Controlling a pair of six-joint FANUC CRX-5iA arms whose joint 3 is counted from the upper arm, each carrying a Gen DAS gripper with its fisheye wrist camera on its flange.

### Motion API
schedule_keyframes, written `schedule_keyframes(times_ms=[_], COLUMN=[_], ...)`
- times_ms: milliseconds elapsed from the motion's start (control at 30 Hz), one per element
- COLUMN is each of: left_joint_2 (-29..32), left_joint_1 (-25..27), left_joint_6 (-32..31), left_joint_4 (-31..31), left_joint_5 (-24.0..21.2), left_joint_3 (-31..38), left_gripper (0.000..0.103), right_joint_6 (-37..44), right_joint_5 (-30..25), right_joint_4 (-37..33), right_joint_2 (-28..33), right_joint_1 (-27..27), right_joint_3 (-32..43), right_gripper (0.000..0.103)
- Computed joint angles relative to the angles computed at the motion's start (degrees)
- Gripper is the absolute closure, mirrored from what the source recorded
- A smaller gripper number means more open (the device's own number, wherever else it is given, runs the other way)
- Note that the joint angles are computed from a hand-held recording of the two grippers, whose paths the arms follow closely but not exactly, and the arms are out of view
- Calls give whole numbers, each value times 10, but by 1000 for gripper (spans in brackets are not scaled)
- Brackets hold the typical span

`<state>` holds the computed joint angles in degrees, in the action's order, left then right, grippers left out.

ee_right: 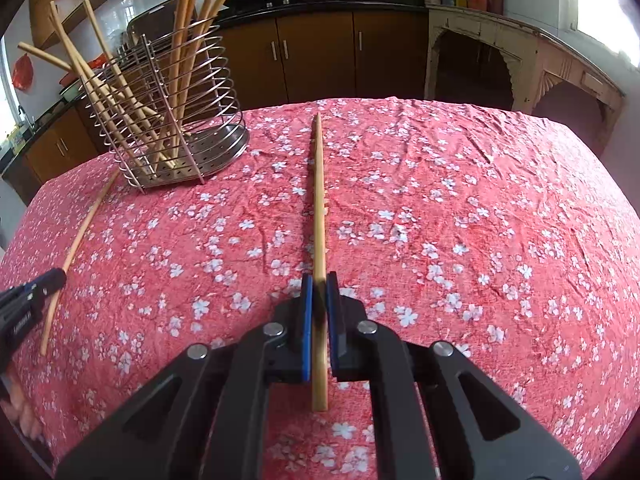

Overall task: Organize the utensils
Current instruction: 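Close the left gripper on a wooden chopstick while the right gripper grasps another chopstick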

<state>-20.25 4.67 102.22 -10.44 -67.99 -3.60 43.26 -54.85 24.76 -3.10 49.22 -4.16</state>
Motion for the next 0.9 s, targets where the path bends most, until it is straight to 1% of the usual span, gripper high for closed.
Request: schedule_keyframes(times_ms=[67, 133, 233, 300, 367, 433, 467, 633, 733, 800, 833, 900], left_joint_2=[0, -4, -12, -13, -13, -13, -13, -5, -4, -9, -15, -22], left_joint_1=[24, 49, 75, 82, 85, 94, 95, 66, 58, 70, 82, 90], left_joint_6=[-11, -35, -64, -70, -75, -90, -96, -88, -84, -92, -101, -106], left_joint_4=[8, 33, 72, 84, 89, 102, 106, 79, 70, 88, 107, 111], left_joint_5=[3, 14, 30, 35, 37, 44, 46, 37, 32, 38, 43, 38], left_joint_3=[-2, -11, -28, -33, -35, -42, -43, -29, -24, -33, -42, -46], left_gripper=[96, 96, 95, 95, 94, 88, 87, 74, 74, 74, 74, 74], right_joint_6=[6, 7, 8, 10, 12, 10, 11, 14, 16, 17, 17, 16], right_joint_5=[1, 1, 2, 2, 2, -1, -1, 2, 4, 3, 3, 0], right_joint_4=[-4, -4, -1, -4, -5, -1, -1, -7, -12, -13, -13, -13], right_joint_2=[-1, -2, -2, -3, -3, -2, -2, -2, -3, -2, -1, -3], right_joint_1=[-1, 0, 1, 0, -1, 1, 1, -2, -5, -5, -5, -4], right_joint_3=[0, 0, -2, -2, -1, -1, -2, 0, 0, 2, 3, 2], right_gripper=[95, 95, 95, 95, 95, 95, 95, 95, 95, 95, 95, 95])
